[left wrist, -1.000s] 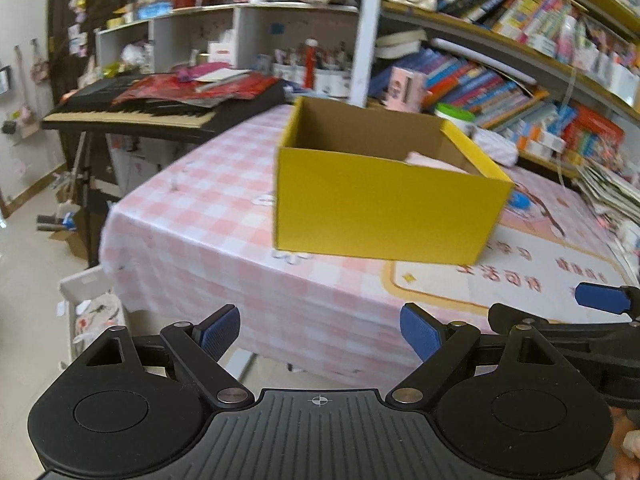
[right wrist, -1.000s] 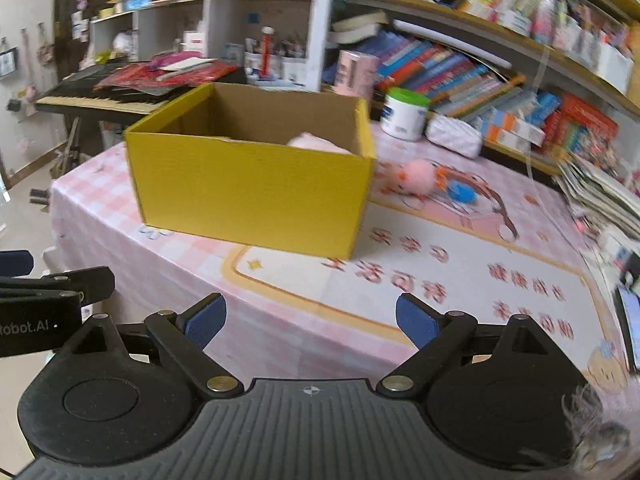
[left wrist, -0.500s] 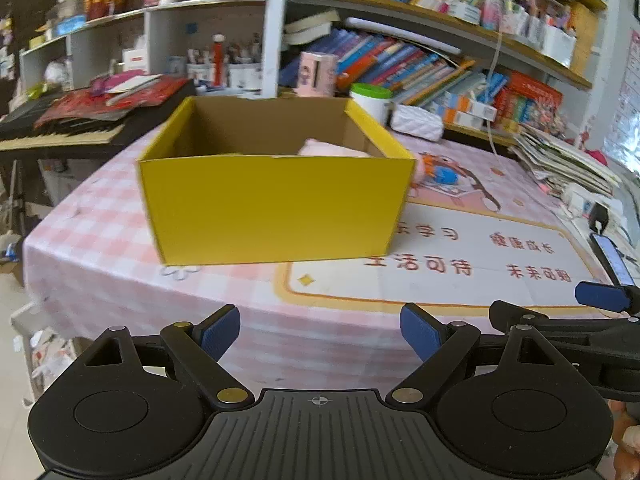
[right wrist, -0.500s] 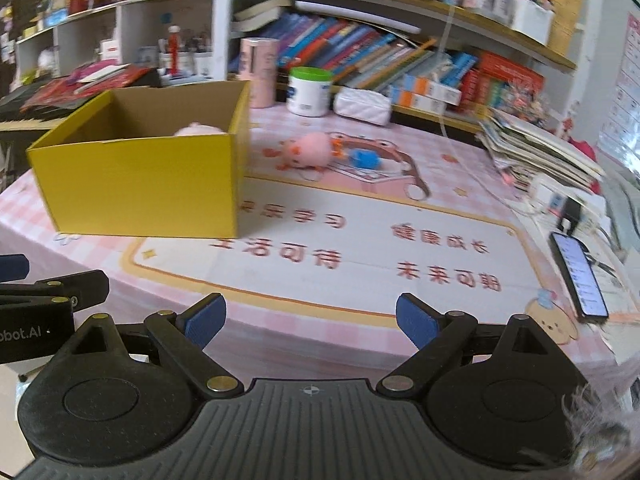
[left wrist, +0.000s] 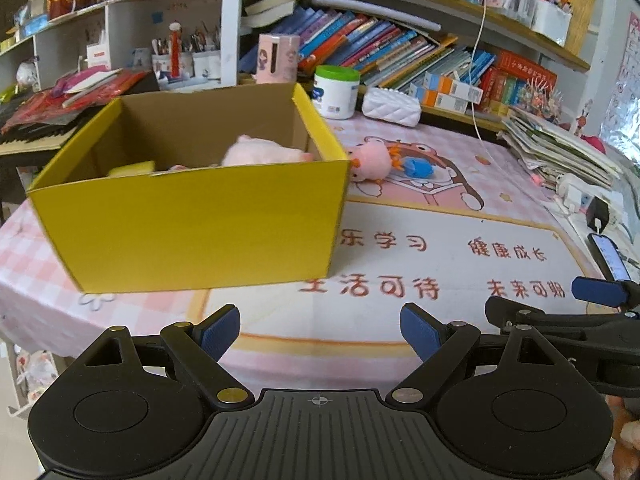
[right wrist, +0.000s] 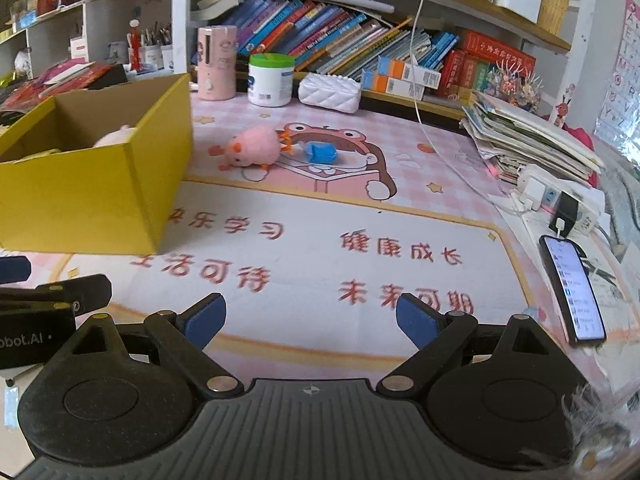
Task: Organize objects
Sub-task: 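Move the right tool to the blue wrapped packet and close on it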
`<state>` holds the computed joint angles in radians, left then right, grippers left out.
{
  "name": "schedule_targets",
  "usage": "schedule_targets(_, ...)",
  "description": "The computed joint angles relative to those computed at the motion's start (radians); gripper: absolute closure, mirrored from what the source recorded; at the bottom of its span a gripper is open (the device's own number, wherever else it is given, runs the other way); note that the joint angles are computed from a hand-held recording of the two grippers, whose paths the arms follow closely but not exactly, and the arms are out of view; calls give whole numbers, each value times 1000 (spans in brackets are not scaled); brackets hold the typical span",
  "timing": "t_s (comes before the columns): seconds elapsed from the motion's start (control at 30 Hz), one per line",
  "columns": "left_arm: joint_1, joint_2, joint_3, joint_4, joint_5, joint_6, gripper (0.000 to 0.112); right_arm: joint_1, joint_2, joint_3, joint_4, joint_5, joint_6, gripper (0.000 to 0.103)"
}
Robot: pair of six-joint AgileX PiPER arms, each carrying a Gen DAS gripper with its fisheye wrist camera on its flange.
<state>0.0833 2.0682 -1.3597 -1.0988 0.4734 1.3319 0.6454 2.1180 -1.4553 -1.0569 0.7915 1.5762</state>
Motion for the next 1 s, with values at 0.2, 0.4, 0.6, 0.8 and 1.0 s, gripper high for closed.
schedule_targets(0.2,-108,47,-71,127,-77,-213,23,-141,-3,7,8,-143,-122,11)
schedule_targets(0.4,-192,85,-129,306,-138,-477,23,-272,31,-36,93,-284,-317,14)
schedule_targets(0.6,-265,121,-186,485,-171,-717,23,-379,76,-98,199,-408,-522,25)
schedule_targets(0.8,-324,173,-276,698,-197,-978,23,-481,187,-275,556,-517,-975,35)
schedule_targets(1.0,-368,242,-408,914,-161,-1188,23,-539,402,-638,936,-432,-1468,40)
